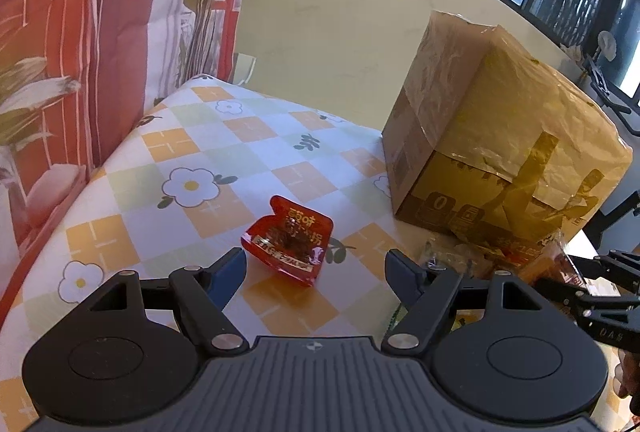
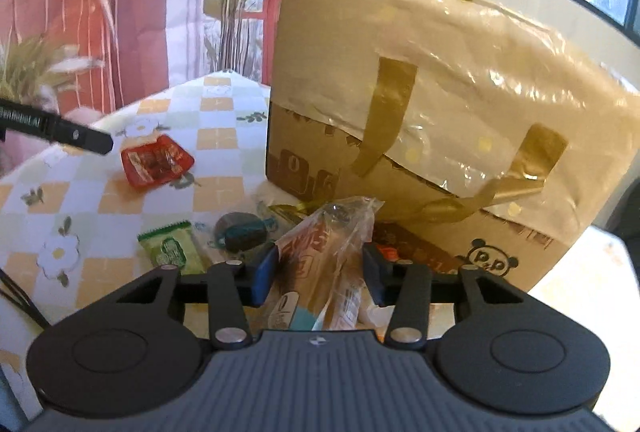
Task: Organize snacks
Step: 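Reach left tool to the red packet while right tool grasps wrapped bread, then grasp the red packet with left tool and carry both items to the box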
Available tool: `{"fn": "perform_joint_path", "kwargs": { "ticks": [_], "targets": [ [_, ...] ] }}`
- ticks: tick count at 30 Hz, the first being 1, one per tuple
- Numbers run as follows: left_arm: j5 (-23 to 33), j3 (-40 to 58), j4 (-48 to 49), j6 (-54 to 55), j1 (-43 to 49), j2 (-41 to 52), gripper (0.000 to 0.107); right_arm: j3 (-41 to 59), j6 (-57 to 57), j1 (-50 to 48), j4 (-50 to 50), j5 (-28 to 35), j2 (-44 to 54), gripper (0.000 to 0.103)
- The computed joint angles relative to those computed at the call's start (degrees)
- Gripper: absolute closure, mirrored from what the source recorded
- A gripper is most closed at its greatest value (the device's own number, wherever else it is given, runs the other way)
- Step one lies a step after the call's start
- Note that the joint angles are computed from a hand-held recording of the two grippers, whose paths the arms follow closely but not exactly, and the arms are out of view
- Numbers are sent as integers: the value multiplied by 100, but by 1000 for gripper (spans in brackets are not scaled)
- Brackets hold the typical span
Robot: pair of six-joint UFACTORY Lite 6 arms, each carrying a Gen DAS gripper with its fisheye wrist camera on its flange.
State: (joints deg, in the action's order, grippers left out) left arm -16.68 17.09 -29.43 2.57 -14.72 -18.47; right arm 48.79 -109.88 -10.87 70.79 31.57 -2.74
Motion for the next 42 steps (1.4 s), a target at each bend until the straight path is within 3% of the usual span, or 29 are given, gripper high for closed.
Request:
{"fn": "perform_joint_path", "kwargs": {
  "ticks": [8,16,25,31,35,39,42],
  "targets": [
    [61,-114,-183,149,-67,-117,29,-33,325,-104,-46,556,236,51],
    [86,-108,-459,348,-122,-42,29,511,1610,-376,-695,850,899,33],
    [-247,297,-362,408,46,800,31,441,1203,-477,-570,1085,671,53],
    [-333,1307,1325,-479,820,2085,36,449,896,-441,-370,922,466,59],
    [-136,2154,1449,-66,904,2983,38,390,437,-435,-94,780,234,60],
    [-32,2612,2197,-730,1010,3568,39,46,-344,-284,140,589,-16,60],
    [-253,2620,1445,48,812,3723,41,-70,-385,-229,52,571,53,60]
  ]
}}
